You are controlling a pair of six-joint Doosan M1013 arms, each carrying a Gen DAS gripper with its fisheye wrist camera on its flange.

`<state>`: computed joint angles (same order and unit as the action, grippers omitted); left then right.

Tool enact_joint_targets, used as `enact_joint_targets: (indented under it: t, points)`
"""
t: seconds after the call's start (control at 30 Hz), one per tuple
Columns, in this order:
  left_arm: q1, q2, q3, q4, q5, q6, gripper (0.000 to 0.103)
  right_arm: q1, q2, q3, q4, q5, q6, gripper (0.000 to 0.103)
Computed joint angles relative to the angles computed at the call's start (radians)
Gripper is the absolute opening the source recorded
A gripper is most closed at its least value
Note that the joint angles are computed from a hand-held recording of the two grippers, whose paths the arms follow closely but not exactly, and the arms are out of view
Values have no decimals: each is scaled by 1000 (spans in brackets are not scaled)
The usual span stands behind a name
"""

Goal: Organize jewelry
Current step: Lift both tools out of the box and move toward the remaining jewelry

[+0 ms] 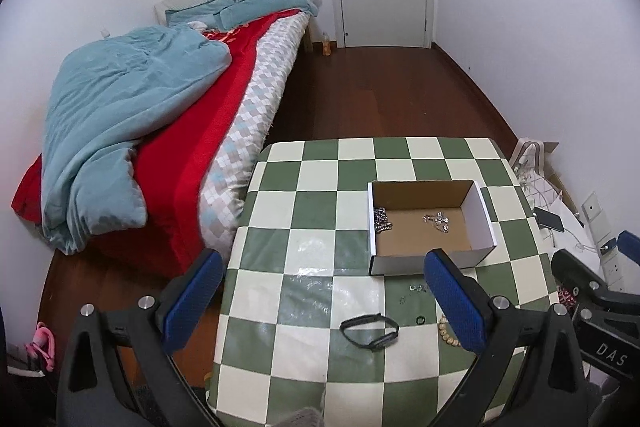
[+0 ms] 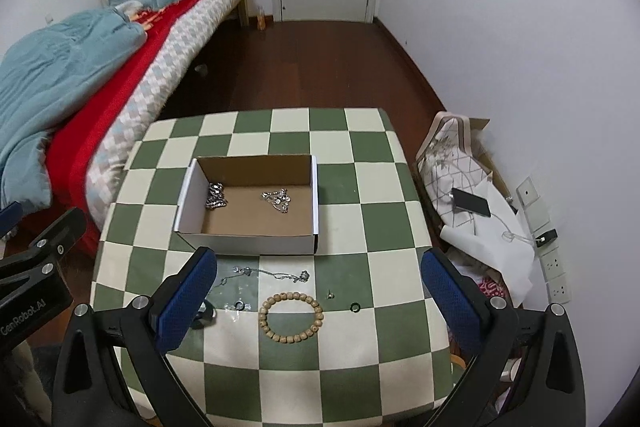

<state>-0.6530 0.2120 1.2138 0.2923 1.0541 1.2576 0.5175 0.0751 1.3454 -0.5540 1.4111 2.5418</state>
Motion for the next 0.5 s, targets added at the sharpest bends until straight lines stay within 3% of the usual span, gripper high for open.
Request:
enact_joint_targets:
  t: [0.23, 0.5]
  points:
    - [-2, -36, 47, 19, -15, -23, 103, 51, -23, -2, -41, 3, 33, 103]
    - [-1, -32, 119, 119, -39, -81, 103, 34, -59, 76, 36, -29, 116, 103]
